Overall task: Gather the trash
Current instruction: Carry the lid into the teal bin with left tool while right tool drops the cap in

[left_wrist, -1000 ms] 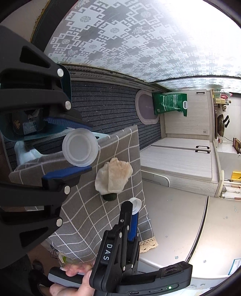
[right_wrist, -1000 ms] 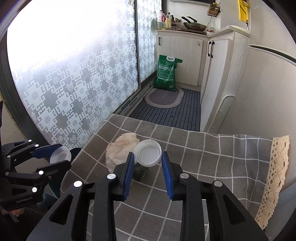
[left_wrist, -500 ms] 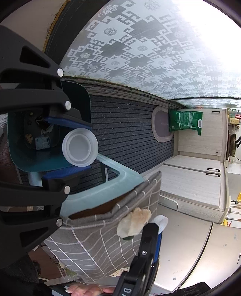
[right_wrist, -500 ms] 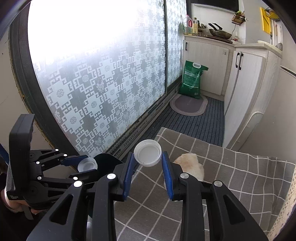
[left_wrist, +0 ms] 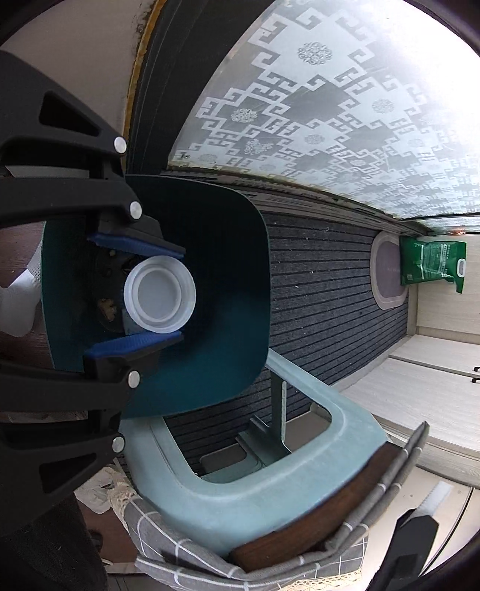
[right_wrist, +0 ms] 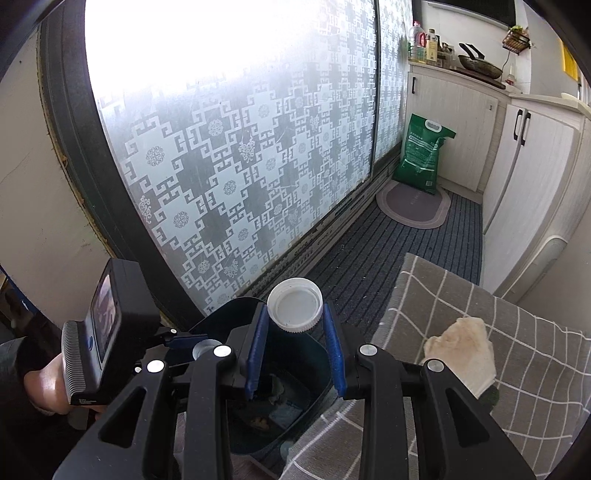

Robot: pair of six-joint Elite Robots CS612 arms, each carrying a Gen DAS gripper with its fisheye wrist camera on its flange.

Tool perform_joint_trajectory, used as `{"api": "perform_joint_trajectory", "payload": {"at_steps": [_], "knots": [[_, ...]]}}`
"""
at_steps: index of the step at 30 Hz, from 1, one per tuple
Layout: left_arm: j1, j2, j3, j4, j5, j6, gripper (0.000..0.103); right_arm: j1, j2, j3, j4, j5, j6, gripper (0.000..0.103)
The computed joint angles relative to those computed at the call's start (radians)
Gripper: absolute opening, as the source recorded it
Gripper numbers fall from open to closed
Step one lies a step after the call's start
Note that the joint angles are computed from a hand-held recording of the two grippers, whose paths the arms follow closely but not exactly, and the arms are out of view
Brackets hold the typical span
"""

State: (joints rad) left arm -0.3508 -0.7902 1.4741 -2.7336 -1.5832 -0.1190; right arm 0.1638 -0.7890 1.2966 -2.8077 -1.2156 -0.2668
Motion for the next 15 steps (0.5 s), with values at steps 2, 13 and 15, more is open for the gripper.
{"api": "perform_joint_trajectory", "payload": {"at_steps": [2,13,15], "knots": [[0.002,0.007,-0.008,0.035,-0.003,0.003,0.042,0.006,0.007,-0.010,0.021,-0.003,-0.013,0.031],[0.018,0.011,-0.013,0.063,-0.014,-0.050,0.044,0.028,0.040,-0.051,0.119,-0.014,-0.060,0.031],[0.026,-0.006,0.004,-0.011,-0.033,-0.085,0.043,0.031,0.043,-0.053,0.127,-0.018,-0.068,0.030]]}}
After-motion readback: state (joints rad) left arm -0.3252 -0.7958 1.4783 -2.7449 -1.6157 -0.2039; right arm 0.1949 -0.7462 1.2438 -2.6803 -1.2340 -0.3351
